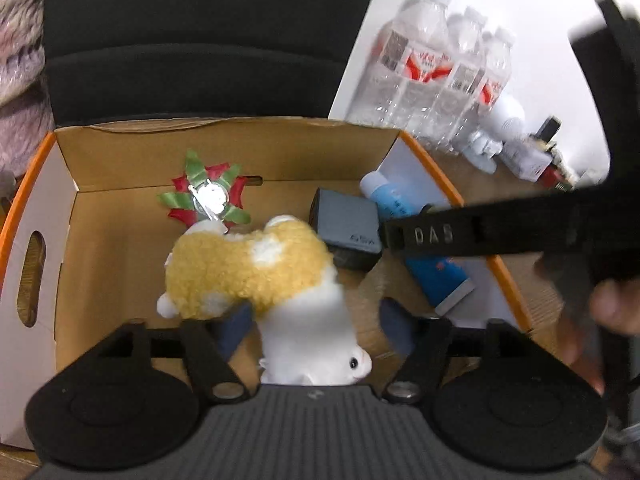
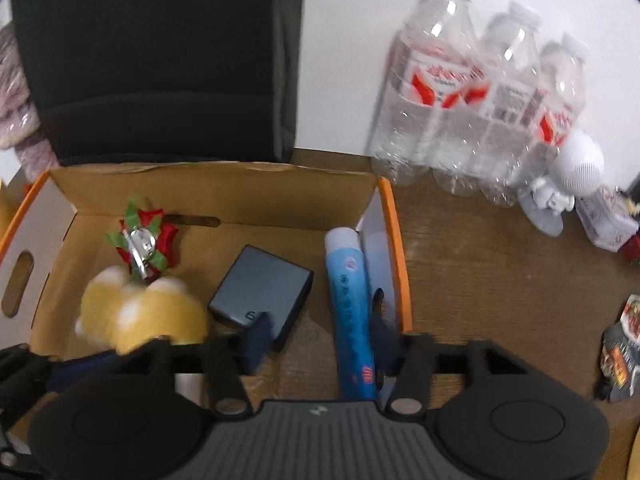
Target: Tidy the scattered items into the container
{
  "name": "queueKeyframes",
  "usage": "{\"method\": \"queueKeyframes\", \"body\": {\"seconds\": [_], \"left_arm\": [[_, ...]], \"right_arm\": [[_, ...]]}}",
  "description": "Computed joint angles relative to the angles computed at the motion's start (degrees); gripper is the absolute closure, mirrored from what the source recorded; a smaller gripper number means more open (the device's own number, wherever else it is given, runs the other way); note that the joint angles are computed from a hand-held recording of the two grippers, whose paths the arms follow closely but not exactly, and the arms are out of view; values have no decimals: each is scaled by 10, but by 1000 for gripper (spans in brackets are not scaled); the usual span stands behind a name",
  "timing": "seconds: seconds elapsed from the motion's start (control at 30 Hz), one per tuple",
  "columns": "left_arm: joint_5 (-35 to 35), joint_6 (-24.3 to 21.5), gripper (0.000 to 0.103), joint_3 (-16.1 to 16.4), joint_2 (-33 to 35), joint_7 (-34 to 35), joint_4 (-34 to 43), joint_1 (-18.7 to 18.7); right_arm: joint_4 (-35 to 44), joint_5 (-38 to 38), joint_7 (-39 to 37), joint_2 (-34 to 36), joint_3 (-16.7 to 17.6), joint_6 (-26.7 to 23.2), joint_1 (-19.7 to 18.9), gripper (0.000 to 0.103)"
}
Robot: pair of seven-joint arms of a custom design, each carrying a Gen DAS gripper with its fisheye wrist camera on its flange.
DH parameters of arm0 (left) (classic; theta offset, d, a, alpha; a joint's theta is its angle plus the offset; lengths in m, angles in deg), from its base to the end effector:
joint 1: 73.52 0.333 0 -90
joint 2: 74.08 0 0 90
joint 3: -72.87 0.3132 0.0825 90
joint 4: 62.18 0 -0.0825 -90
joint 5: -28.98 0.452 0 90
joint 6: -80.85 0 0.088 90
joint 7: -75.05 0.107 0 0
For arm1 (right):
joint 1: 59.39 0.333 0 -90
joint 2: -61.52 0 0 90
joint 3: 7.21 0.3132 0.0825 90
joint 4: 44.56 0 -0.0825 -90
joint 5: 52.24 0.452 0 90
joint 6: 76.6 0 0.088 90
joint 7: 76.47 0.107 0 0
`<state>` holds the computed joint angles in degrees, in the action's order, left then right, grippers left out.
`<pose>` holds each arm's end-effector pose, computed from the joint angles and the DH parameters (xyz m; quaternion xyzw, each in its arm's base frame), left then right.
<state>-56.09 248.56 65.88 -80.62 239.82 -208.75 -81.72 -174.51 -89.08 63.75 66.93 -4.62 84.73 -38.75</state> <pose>0.4831 -0.0646 0.2696 -0.6064 0.7171 -0.3295 0.0972 0.5461 0.2664 0.3090 -0.7122 0.6483 -0.1930 0.1880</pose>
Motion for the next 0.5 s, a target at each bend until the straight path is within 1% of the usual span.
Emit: {"method": "queueKeyframes", "body": {"seconds": [0.07, 0.13, 0.2, 0.23, 0.27, 0.3, 0.33, 0.4, 0.47, 0.5], "left_arm": [[12, -7, 22, 6, -21, -11, -10, 5], [46, 2, 19, 7, -43, -47, -24, 5], [106, 2, 17, 11, -74, -101, -52, 6], [124, 6, 13, 16, -86, -113, -67, 4], [143, 9, 12, 19, -98, -126, -82, 3], [164, 12, 12, 22, -111, -141, -97, 3], [188, 16, 12, 22, -126, -169, -115, 9], [237, 3, 12, 24, -163, -225, -144, 26], [273, -9, 8, 26, -203, -262, -169, 35], [301, -11, 2, 16, -227, -287, -186, 45]], "right_arm": [[-14, 36, -29, -13, 4, 12, -6, 46], [-31, 81, -69, -34, 12, 10, -11, 46], [-51, 128, -110, -60, 19, 2, -14, 44], [-61, 150, -130, -73, 22, -4, -14, 43], [-74, 172, -150, -88, 24, -7, -14, 40], [-89, 195, -172, -103, 27, -10, -13, 39], [-104, 221, -192, -119, 28, -11, -11, 39], [-134, 276, -221, -149, 29, -10, -3, 39], [-165, 322, -246, -182, 29, -9, 9, 37], [-180, 333, -252, -200, 33, -10, 12, 33]]}}
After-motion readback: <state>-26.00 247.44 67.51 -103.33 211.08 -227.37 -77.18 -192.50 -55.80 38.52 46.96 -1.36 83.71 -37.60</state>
